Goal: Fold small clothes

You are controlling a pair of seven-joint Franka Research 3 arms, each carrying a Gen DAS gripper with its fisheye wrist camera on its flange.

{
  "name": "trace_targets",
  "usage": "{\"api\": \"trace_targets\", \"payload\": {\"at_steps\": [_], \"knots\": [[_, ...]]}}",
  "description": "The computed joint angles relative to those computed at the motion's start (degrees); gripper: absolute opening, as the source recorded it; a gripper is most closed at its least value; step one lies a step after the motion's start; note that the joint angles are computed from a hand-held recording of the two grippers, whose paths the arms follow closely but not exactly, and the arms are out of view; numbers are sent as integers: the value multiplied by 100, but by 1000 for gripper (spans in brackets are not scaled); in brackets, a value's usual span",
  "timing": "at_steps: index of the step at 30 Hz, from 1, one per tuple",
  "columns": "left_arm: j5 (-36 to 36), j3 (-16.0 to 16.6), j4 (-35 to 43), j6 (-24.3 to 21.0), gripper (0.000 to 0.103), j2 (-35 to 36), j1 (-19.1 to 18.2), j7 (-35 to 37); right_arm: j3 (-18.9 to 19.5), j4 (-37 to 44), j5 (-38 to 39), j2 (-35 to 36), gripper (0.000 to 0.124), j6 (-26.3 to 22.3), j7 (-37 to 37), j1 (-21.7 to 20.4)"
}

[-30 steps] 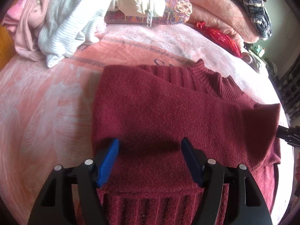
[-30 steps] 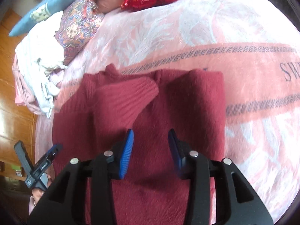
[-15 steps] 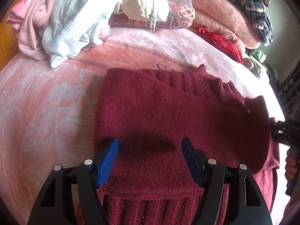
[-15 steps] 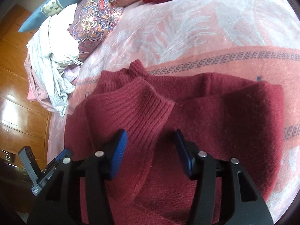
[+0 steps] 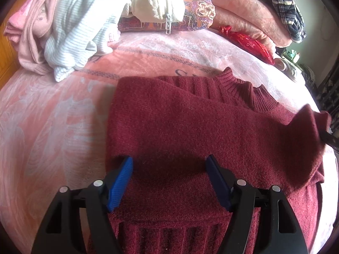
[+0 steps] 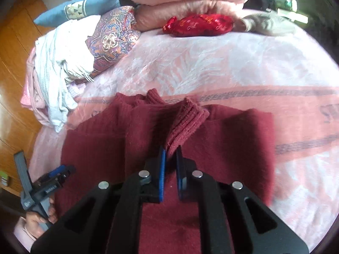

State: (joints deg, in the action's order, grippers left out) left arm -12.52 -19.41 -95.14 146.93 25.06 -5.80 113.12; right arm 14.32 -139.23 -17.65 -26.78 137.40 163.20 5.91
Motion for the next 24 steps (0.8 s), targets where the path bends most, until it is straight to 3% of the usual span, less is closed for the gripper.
{"api": "trace_targets", "payload": {"at_steps": [1, 4, 8, 12, 14, 16, 18, 19, 24], "knots": [[34, 13, -21, 21, 73, -13, -19, -13, -90, 7, 27, -59, 10, -296, 75, 177], [102, 33, -77, 57, 74, -56, -50, -63, -316, -381, 848, -254, 29, -220, -202, 308], [80, 18, -7, -78, 74, -51, -16, -30, -614, -1325, 1645, -859, 33, 708, -238, 312], [-37, 18, 126, -212, 74, 8, 3, -121, -492, -1704, 1897, -1306, 37, 793, -281, -20], [27, 52, 87, -151, 74, -3, -41, -153, -617, -1901, 2206, -1307, 41, 1282, -431, 14], [166, 85, -48, 24, 74, -53, -100, -144, -671, -1948, 2421, -1219, 36, 1493, -614, 8], [240, 83, -150, 149, 75, -98, -114, -126, -632, -1952, 2480, -1234, 10, 1517, -816, -29], [271, 78, -168, 169, 76, -106, -115, -112, -608, -1966, 2507, -1295, 6, 1497, -879, -51], [213, 9, -22, -17, 76, -9, -46, 14, -265, -1781, 2213, -1380, 5, 798, -808, -401]]}}
